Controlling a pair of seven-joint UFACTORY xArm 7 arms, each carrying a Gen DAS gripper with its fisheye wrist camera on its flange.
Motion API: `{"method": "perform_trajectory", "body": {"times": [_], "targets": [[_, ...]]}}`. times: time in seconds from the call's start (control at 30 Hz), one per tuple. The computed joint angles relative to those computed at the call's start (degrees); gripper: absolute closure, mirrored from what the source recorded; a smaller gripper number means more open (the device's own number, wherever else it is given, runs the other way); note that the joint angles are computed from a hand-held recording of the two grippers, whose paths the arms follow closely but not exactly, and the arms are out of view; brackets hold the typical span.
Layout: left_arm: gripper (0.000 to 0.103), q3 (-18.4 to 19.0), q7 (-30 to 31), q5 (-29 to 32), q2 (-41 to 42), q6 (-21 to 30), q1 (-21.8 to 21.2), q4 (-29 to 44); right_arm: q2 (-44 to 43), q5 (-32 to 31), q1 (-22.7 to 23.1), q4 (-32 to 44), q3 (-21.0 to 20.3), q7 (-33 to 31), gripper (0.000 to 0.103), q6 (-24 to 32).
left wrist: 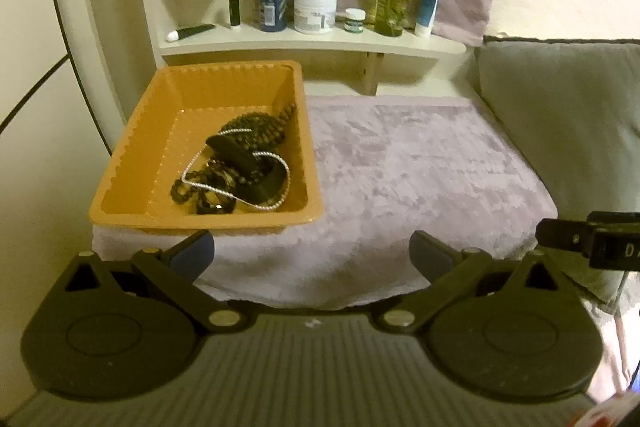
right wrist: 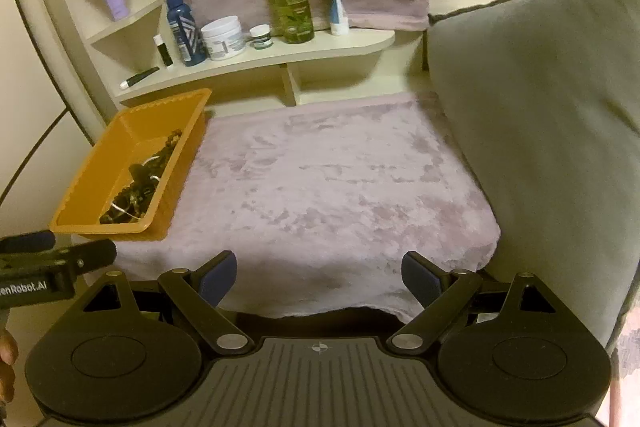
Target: Organize jewelry
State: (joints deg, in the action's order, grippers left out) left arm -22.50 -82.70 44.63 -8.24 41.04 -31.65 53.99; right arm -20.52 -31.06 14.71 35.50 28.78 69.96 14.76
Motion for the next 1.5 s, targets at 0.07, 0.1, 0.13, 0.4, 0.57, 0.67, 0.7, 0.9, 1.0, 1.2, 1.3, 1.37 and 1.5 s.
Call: {"method": "perform_trajectory", "body": {"times": [0.07, 0.1, 0.13, 0.4, 0.57, 0.67, 0.7, 0.9, 1.0, 1.2, 1.3, 1.37, 1.5], "targets": [[0.000, 0.0, 0.3, -0.4, 0.4, -0.2, -0.1, 0.1, -0.2, 0.2, 0.1, -0.3, -0.2, 0.1, 0.014, -0.1], [0.000, 0.0, 0.2, -0.3, 0.4, 0.0, -0.2, 0.1, -0.2, 0.3, 0.3, -0.3, -0.3, 0.0, 0.014, -0.1], [0.000, 0.1, 0.2, -0.3, 0.4, -0.2, -0.2, 0.0, -0.2, 0.3, 0.2, -0.3, -0.2, 0.0, 0.014, -0.1], [0.000, 0.2, 0.2, -0.7, 0.2, -0.5, -0.3, -0.4, 0.6, 0.0, 0.3, -0.1, -0.2, -0.3, 0.014, -0.6], [0.000, 0.1, -0.2, -0.5, -0.1, -0.4, -0.2, -0.5, 0.5, -0.9, -0.2, 0.0, 0.6, 1.0, 0.014, -0.3], [0.000, 0.1, -0.3, -0.5, -0.1, -0.4, -0.1, -0.5, 0.6, -1.0, 0.1, 0.0, 0.3, 0.9, 0.014, -0.4], [0.000, 0.0, -0.4, -0.5, -0.1, -0.3, -0.1, -0.4, 0.6, -1.1, 0.0, 0.0, 0.4, 1.1, 0.014, -0.4], [0.000, -0.1, -0.6, -0.4, -0.1, 0.0, -0.1, -0.3, 0.8, -2.2, -0.5, 0.3, 1.1, 2.3, 0.014, -0.3], [0.000, 0.0, -0.5, -0.5, -0.2, -0.2, -0.1, -0.5, 1.0, -2.7, -0.4, 0.4, 1.1, 2.8, 0.014, -0.3], [0.000, -0.1, -0.6, -0.5, -0.2, -0.2, -0.1, -0.5, 1.1, -2.8, 0.1, 0.5, 0.5, 2.7, 0.014, -0.2], [0.000, -0.1, -0.8, -0.5, -0.3, -0.3, -0.1, -0.6, 1.2, -2.9, 0.2, 0.5, 0.4, 2.7, 0.014, -0.2], [0.000, -0.1, -0.8, -0.4, -0.3, -0.2, 0.0, -0.6, 1.2, -3.1, 0.2, 0.6, 0.5, 2.9, 0.014, -0.2], [0.000, -0.1, -0.7, -0.5, -0.4, -0.3, 0.0, -0.7, 1.3, -3.4, 0.2, 0.7, 0.5, 3.2, 0.014, -0.1]]}}
